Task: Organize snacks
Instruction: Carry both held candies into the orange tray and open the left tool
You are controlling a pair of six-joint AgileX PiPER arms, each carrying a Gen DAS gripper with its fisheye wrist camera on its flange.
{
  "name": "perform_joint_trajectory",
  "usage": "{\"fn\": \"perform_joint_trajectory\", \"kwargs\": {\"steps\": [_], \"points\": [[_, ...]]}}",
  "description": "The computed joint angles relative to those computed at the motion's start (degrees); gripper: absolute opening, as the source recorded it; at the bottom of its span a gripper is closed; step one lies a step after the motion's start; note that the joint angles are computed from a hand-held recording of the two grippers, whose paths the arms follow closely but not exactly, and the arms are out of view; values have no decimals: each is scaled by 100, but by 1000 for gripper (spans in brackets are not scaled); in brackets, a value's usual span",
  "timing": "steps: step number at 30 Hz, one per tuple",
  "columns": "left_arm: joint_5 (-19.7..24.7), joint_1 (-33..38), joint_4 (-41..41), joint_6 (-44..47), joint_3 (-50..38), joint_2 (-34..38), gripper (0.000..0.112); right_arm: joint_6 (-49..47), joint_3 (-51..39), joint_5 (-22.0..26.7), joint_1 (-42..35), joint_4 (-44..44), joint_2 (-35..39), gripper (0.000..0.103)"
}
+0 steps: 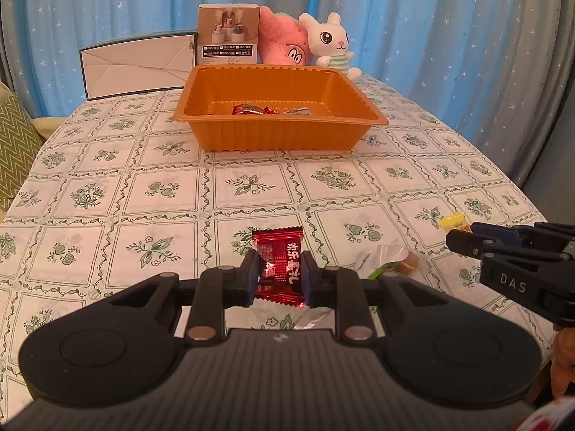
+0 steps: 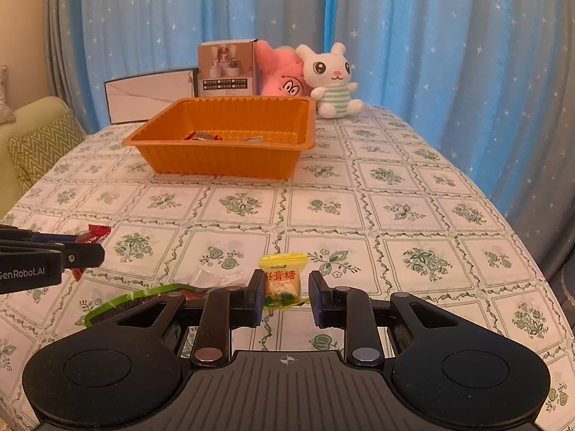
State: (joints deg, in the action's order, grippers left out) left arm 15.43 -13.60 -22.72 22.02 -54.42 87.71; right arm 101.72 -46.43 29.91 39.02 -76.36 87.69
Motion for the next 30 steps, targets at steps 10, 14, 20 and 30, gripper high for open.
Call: {"fn": "perform_joint_trajectory", "kwargs": {"steps": [10, 14, 20, 30], "points": [[295, 132, -621, 595, -779, 289, 22, -374, -466, -304, -275, 153, 1, 26], [433, 209, -666, 660, -1386, 627, 22, -688, -865, -524, -546, 261, 144, 26], [741, 260, -508, 425, -2554, 1324, 22, -1368, -1666, -904, -989, 631, 546, 26], [1522, 313, 85, -372, -4905, 2778, 22, -3469, -3346, -1418, -1740, 2515, 1617, 26]]}}
